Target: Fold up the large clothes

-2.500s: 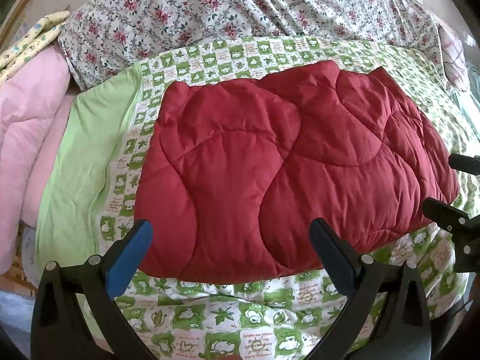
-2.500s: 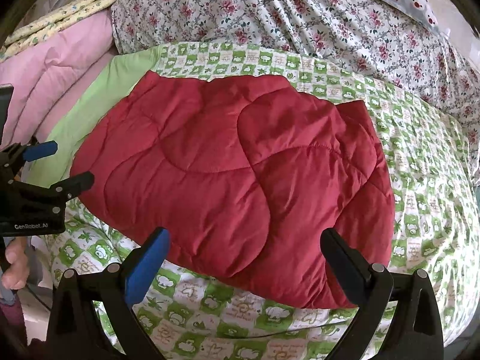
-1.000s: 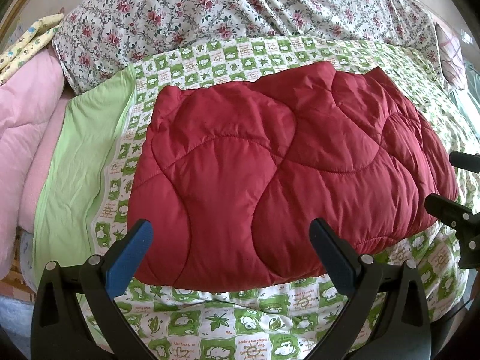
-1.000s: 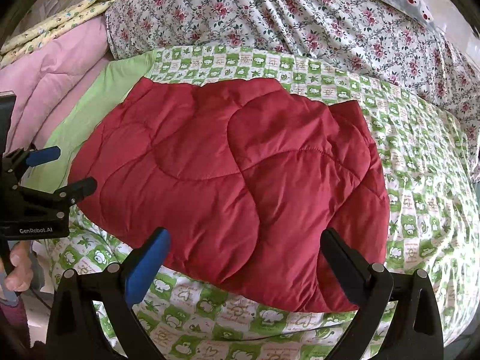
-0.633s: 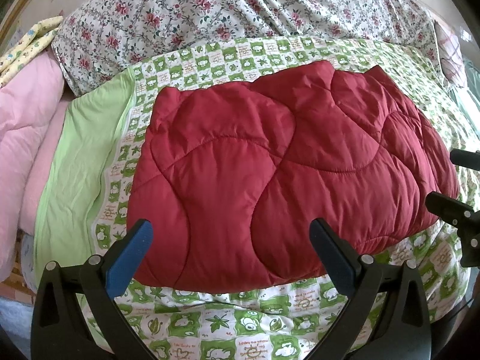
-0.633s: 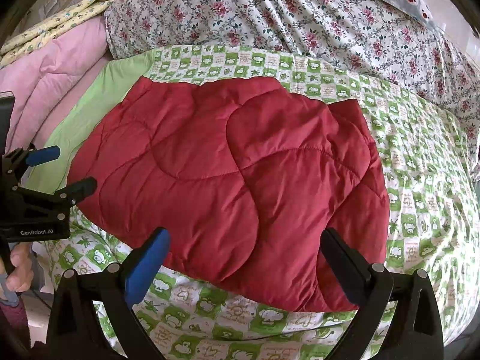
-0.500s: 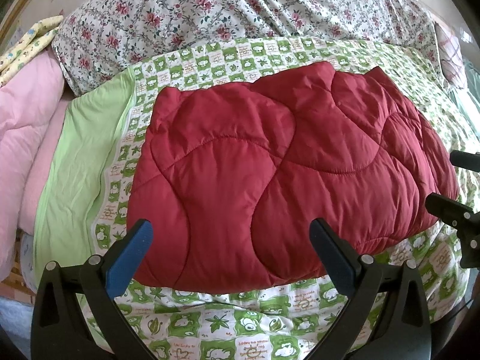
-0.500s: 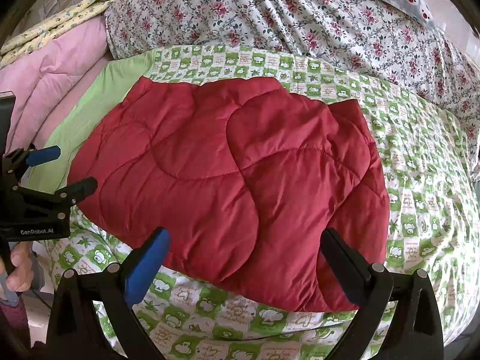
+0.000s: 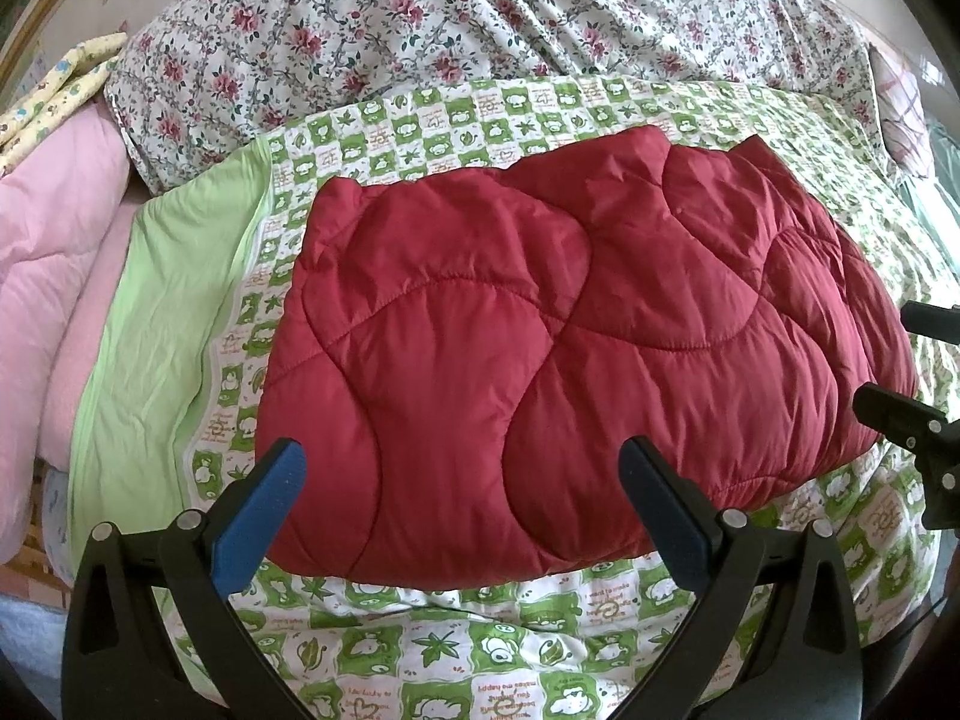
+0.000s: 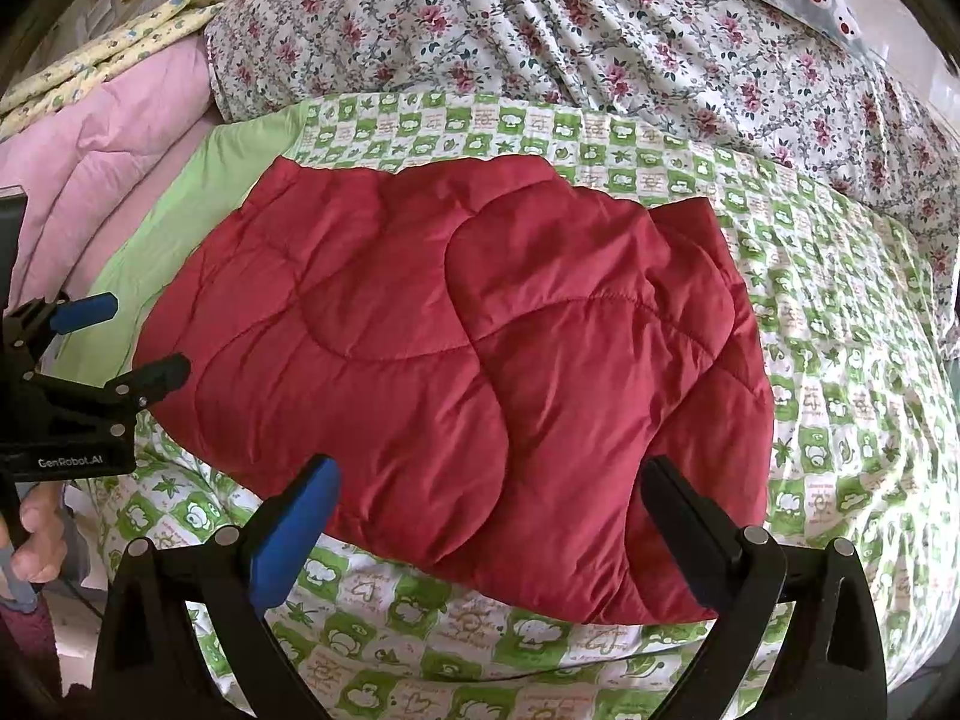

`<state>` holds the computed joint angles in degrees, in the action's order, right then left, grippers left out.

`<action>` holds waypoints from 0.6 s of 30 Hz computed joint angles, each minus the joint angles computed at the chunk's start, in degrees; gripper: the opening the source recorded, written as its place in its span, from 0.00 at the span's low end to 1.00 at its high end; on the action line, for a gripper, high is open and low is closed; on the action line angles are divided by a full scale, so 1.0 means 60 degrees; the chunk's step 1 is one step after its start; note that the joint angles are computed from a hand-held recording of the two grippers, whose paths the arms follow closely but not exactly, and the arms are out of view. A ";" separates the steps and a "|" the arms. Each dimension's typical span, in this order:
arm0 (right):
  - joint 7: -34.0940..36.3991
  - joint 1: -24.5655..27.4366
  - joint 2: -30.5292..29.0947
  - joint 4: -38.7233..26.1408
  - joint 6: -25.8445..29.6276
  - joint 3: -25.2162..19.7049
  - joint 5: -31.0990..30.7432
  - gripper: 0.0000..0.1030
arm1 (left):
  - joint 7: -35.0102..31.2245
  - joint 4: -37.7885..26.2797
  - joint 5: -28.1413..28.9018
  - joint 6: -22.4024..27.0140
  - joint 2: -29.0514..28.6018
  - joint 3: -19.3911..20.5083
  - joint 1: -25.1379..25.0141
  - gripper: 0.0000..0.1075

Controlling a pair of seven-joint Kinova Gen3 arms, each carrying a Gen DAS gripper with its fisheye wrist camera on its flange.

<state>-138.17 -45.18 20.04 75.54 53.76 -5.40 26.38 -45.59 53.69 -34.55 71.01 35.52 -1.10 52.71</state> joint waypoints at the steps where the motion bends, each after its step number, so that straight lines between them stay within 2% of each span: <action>1: 0.0001 0.0005 -0.0006 0.0006 -0.0004 -0.0001 -0.0004 0.98 | 0.0003 0.0013 -0.0020 0.0001 -0.0001 -0.0009 0.0017 0.96; 18: -0.0019 0.0099 -0.0050 0.0069 -0.0047 0.0001 -0.0044 0.98 | -0.0063 -0.0137 -0.0056 0.0037 0.0081 -0.0041 0.0042 0.96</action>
<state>-138.28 -44.59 19.73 75.95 53.48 -5.40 26.12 -45.97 52.86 -34.88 71.23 36.01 -1.35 52.97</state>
